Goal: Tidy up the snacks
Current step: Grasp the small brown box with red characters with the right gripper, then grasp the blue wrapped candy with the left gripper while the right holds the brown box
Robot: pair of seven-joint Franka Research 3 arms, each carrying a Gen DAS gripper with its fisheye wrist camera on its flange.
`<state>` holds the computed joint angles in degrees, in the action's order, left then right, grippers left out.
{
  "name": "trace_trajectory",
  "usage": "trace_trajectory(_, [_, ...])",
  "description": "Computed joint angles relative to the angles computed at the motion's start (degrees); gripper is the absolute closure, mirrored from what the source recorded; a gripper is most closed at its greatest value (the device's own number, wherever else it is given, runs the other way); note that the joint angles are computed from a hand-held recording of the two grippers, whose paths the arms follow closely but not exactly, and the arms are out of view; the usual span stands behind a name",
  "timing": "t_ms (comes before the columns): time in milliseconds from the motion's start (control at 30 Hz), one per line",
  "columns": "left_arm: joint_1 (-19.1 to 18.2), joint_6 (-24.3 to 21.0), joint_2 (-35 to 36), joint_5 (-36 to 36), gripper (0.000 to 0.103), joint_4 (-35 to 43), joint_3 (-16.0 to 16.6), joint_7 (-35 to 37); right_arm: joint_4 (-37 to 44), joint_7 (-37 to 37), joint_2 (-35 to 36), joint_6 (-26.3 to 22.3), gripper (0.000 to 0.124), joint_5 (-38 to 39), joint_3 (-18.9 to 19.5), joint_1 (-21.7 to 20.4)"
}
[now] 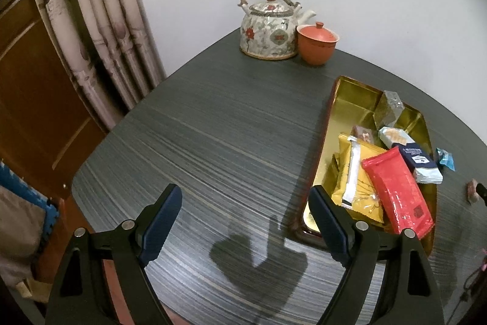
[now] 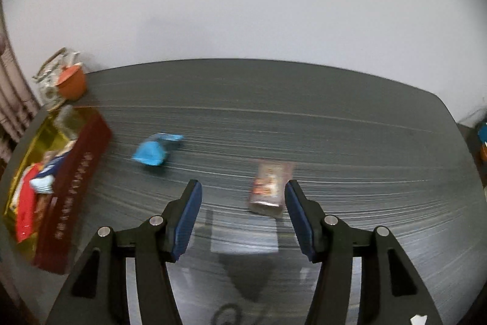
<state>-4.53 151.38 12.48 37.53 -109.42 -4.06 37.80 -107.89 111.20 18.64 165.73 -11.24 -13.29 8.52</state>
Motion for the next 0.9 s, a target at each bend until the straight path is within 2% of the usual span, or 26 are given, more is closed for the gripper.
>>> trace_trajectory(167, [-0.38, -0.34, 0.33, 0.95, 0.018, 0.38, 0.00, 0.21, 2.75, -2.70, 3.31, -0.85, 0.070, 3.61, 1.39, -2.17])
trace_trajectory(267, [-0.58, 0.02, 0.53, 1.77, 0.018, 0.41, 0.22, -0.37, 4.11, -2.53, 5.00, -0.75, 0.070, 4.09, 0.46, -1.69])
trace_trajectory(400, [-0.29, 0.25, 1.16, 0.17, 0.018, 0.70, -0.15, 1.38, 5.82, -4.74, 6.80, -1.21, 0.073, 7.73, 1.73, -3.33])
trace_trajectory(600, [-1.80, -0.63, 1.64, 3.56, 0.018, 1.29, 0.42, 0.00, 4.30, -8.74, 6.54, 1.47, 0.094, 8.86, 1.43, -3.41])
trace_trajectory(767, [-2.72, -0.98, 2.07, 3.90, 0.018, 2.13, -0.66, 2.11, 2.31, -9.84, 5.68, 3.20, 0.096, 7.93, -1.24, -2.58])
trace_trajectory(900, [-4.09, -0.55, 2.67, 3.63, 0.018, 3.78, -1.55, 3.95, 0.57, -10.10, 4.89, 4.38, 0.096, 8.43, -2.99, -3.70])
